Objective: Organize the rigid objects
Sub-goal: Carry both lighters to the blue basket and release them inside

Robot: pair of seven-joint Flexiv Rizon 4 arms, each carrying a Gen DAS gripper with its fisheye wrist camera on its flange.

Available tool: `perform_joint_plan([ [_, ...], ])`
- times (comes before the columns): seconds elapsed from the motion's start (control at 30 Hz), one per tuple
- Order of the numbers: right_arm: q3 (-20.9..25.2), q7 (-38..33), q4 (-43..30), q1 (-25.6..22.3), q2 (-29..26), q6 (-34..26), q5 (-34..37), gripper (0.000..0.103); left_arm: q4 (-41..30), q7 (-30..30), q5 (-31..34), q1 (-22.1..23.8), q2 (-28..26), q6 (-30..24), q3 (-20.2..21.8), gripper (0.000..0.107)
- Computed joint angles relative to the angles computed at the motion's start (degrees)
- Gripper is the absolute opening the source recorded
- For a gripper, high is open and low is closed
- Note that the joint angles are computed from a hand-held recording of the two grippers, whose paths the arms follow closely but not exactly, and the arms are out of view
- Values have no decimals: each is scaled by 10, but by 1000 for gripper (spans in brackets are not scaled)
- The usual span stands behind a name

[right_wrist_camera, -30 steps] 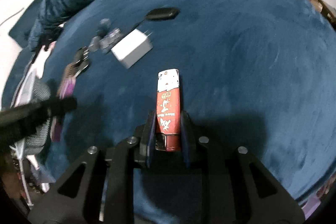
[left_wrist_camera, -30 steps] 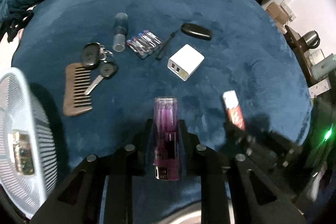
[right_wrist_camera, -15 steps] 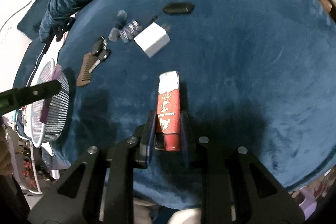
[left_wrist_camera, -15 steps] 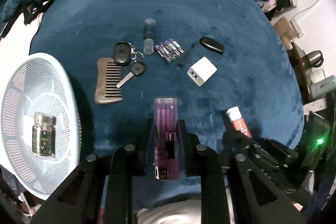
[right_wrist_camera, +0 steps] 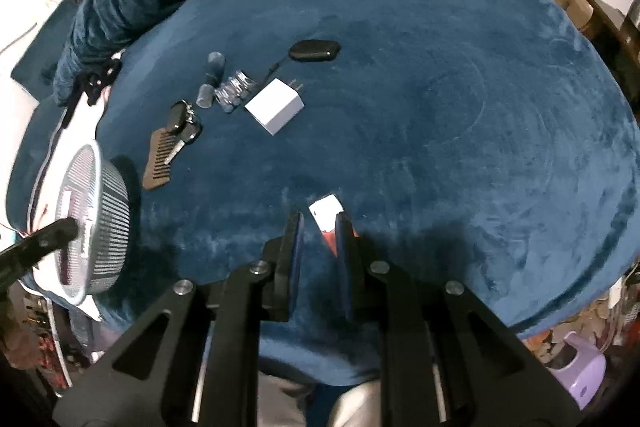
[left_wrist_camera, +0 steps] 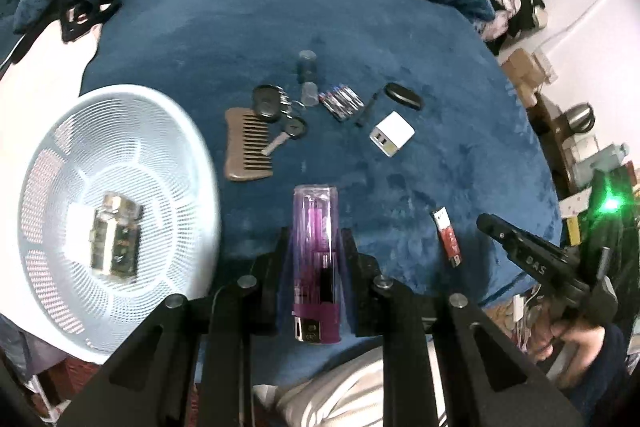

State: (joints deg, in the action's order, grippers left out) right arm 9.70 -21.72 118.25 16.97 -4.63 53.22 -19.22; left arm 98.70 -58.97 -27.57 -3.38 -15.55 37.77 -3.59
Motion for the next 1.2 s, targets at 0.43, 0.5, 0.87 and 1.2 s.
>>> perform_joint_plan([
  [0.43, -5, -104, -80, 12, -105, -112, 65, 29, -13, 21, -13, 26, -15, -23, 5, 22],
  [0.5, -6, -104, -79, 14, -102, -104, 64, 23, -14, 22, -13, 26, -17, -22, 5, 22],
  [0.87, -5, -81, -133, 49, -95, -50, 5, 23, -3, 22, -18, 42, -11, -6, 17, 21],
  [1.2, 0, -145, -254, 91, -173, -49, 10, 23, 6, 12, -13, 85, -6, 16, 42, 21],
])
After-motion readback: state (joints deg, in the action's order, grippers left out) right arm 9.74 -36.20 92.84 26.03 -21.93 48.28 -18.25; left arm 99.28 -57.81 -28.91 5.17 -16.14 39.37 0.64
